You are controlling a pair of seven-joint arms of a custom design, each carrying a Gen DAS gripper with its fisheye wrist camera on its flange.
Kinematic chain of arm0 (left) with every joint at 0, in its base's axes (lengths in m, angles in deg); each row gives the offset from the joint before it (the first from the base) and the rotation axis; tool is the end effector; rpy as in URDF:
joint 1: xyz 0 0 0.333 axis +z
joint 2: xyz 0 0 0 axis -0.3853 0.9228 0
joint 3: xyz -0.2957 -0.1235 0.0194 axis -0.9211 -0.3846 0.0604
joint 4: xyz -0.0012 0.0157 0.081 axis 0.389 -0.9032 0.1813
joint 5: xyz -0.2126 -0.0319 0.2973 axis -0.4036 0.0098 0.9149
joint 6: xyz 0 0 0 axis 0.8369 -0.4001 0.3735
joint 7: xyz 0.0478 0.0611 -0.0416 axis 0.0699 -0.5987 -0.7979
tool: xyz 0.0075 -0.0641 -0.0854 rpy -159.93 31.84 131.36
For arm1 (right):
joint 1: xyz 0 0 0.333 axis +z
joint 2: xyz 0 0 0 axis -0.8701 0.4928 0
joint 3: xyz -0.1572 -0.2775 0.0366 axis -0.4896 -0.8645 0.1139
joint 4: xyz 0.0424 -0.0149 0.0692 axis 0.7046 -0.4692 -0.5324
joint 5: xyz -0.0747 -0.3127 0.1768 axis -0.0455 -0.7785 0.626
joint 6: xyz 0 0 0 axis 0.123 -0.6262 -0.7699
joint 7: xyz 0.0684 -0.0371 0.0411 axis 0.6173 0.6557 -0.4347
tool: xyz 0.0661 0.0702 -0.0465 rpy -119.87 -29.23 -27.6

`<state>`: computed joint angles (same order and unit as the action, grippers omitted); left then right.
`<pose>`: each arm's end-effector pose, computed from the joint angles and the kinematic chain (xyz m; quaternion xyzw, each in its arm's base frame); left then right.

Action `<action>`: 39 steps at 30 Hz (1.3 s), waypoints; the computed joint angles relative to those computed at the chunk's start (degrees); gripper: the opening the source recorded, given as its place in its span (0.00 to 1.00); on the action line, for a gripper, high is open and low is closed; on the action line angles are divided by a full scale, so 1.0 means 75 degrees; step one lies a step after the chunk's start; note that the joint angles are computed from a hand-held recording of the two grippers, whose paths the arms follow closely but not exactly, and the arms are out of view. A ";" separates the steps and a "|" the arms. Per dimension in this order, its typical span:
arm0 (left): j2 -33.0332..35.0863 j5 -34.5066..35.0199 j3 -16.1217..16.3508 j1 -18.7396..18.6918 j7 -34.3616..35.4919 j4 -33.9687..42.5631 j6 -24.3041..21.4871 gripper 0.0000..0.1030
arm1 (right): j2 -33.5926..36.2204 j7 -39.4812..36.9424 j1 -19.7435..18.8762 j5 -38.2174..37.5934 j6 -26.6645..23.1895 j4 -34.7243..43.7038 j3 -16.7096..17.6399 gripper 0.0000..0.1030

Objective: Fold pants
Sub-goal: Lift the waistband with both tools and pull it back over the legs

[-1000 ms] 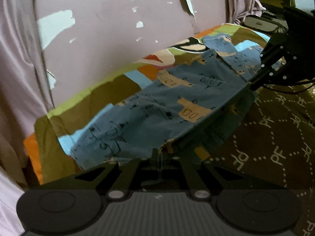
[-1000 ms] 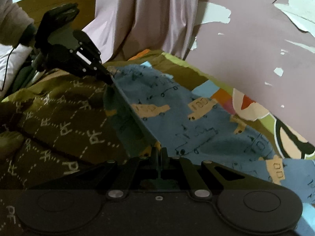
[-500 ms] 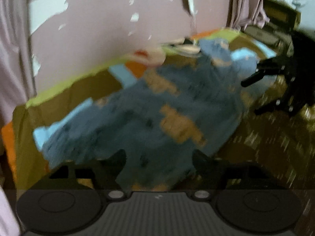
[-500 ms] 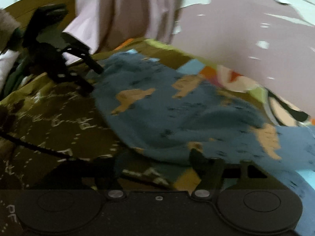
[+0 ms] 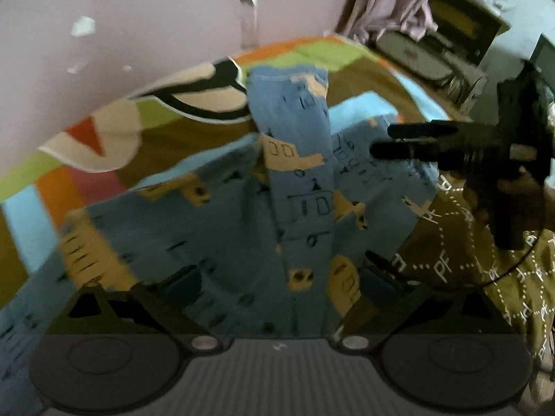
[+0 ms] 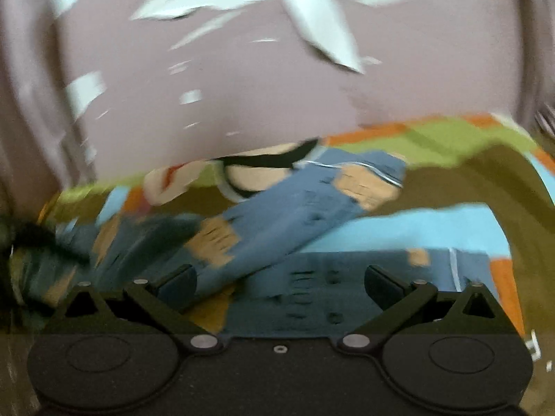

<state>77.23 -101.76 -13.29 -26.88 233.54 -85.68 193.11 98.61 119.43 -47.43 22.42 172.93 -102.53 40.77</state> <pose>0.4133 -0.0248 0.3391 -0.4737 0.8332 -0.2825 0.0387 0.4636 0.2160 0.3243 -0.6870 0.5842 -0.1285 0.4126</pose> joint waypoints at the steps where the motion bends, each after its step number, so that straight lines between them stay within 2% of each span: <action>1: 0.0205 -0.0122 -0.0045 -0.0061 -0.0012 0.0134 0.0037 0.92 | 0.0126 0.0342 -0.0286 -0.0308 -0.0050 0.0169 0.0143 1.00; 4: 0.0604 -0.1250 -0.0148 -0.0141 0.0486 0.0332 0.0199 0.88 | 0.0473 0.0975 -0.0982 -0.1301 -0.0237 0.0681 0.0517 1.00; 7: 0.0847 -0.2193 -0.0192 0.0045 0.0807 0.0487 -0.0011 0.83 | 0.0784 0.1312 -0.1558 -0.2263 -0.0589 0.1320 0.0962 0.99; 9: 0.0948 -0.2464 -0.0224 0.0200 0.0751 0.0545 -0.0135 0.79 | 0.1113 0.1761 -0.2283 -0.3088 -0.0945 0.1891 0.1668 0.99; 11: 0.0998 -0.2556 -0.0259 0.0321 0.0697 0.0609 -0.0232 0.75 | 0.1613 0.2116 -0.3241 -0.3827 -0.1392 0.2509 0.2712 0.99; 12: 0.1013 -0.2556 -0.0277 0.0366 0.0646 0.0645 -0.0267 0.71 | 0.1864 0.2098 -0.3541 -0.3952 -0.1570 0.2769 0.3105 0.97; 13: 0.1026 -0.2560 -0.0290 0.0406 0.0574 0.0678 -0.0298 0.68 | 0.1970 0.2000 -0.3574 -0.3869 -0.1752 0.2946 0.3239 0.95; 15: 0.1006 -0.2455 -0.0281 0.0494 0.0366 0.0729 -0.0502 0.51 | 0.2173 0.1763 -0.3547 -0.3684 -0.2231 0.3366 0.3427 0.87; 16: 0.1020 -0.2354 -0.0281 0.0524 0.0245 0.0777 -0.0648 0.49 | 0.2313 0.1628 -0.3569 -0.3597 -0.2513 0.3606 0.3568 0.85; 18: 0.1045 -0.2305 -0.0380 0.0478 0.0156 0.0827 -0.0513 0.49 | 0.2572 0.1350 -0.3502 -0.3364 -0.3139 0.4105 0.3753 0.77; 19: 0.1082 -0.2292 -0.0431 0.0439 0.0129 0.0862 -0.0398 0.49 | 0.2675 0.1230 -0.3349 -0.3231 -0.3495 0.4389 0.3728 0.76; 21: 0.1130 -0.2342 -0.0523 0.0353 0.0061 0.0865 -0.0068 0.49 | 0.2785 0.1101 -0.2809 -0.3036 -0.4089 0.4906 0.3378 0.70; 23: 0.1194 -0.2227 -0.0596 0.0270 -0.0139 0.0894 0.0219 0.49 | 0.2834 0.1189 -0.2097 -0.2891 -0.4733 0.5429 0.2815 0.65; 24: 0.1212 -0.2222 -0.0611 0.0247 -0.0157 0.0901 0.0288 0.49 | 0.2893 0.1202 -0.1844 -0.2808 -0.4988 0.5657 0.2628 0.65; 26: 0.1243 -0.2222 -0.0660 0.0183 -0.0217 0.0913 0.0463 0.49 | 0.2982 0.1500 -0.1127 -0.2764 -0.5464 0.6114 0.1977 0.64; 27: 0.1256 -0.2205 -0.0683 0.0152 -0.0287 0.0926 0.0544 0.47 | 0.3075 0.1512 -0.0887 -0.2692 -0.5739 0.6351 0.1797 0.60; 28: 0.1278 -0.2101 -0.0719 0.0106 -0.0419 0.0931 0.0678 0.42 | 0.3182 0.1472 -0.0634 -0.2632 -0.6133 0.6635 0.1621 0.59; 30: 0.1269 -0.1790 -0.0766 0.0034 -0.0650 0.0892 0.0861 0.17 | 0.3267 0.1732 -0.0024 -0.2727 -0.6536 0.6959 0.1011 0.41; 31: 0.1272 -0.1677 -0.0786 -0.0001 -0.0730 0.0885 0.0962 0.14 | 0.3264 0.1863 0.0242 -0.2800 -0.6623 0.7023 0.0722 0.36; 33: 0.1204 -0.1685 -0.0809 -0.0056 -0.0708 0.0838 0.1082 0.04 | 0.3160 0.2007 0.0536 -0.2845 -0.6455 0.6904 0.0319 0.09; 34: 0.1153 -0.1689 -0.0814 -0.0085 -0.0685 0.0806 0.1138 0.04 | 0.3082 0.2023 0.0566 -0.2753 -0.6313 0.6774 0.0224 0.04; 36: 0.1033 -0.1750 -0.0807 -0.0144 -0.0561 0.0736 0.1217 0.01 | 0.2826 0.2157 0.0539 -0.2541 -0.5717 0.6310 0.0043 0.01; 39: 0.0831 -0.1852 -0.0774 -0.0242 -0.0301 0.0637 0.1213 0.01 | 0.2229 0.2853 0.0693 -0.2414 -0.3879 0.5140 -0.0630 0.00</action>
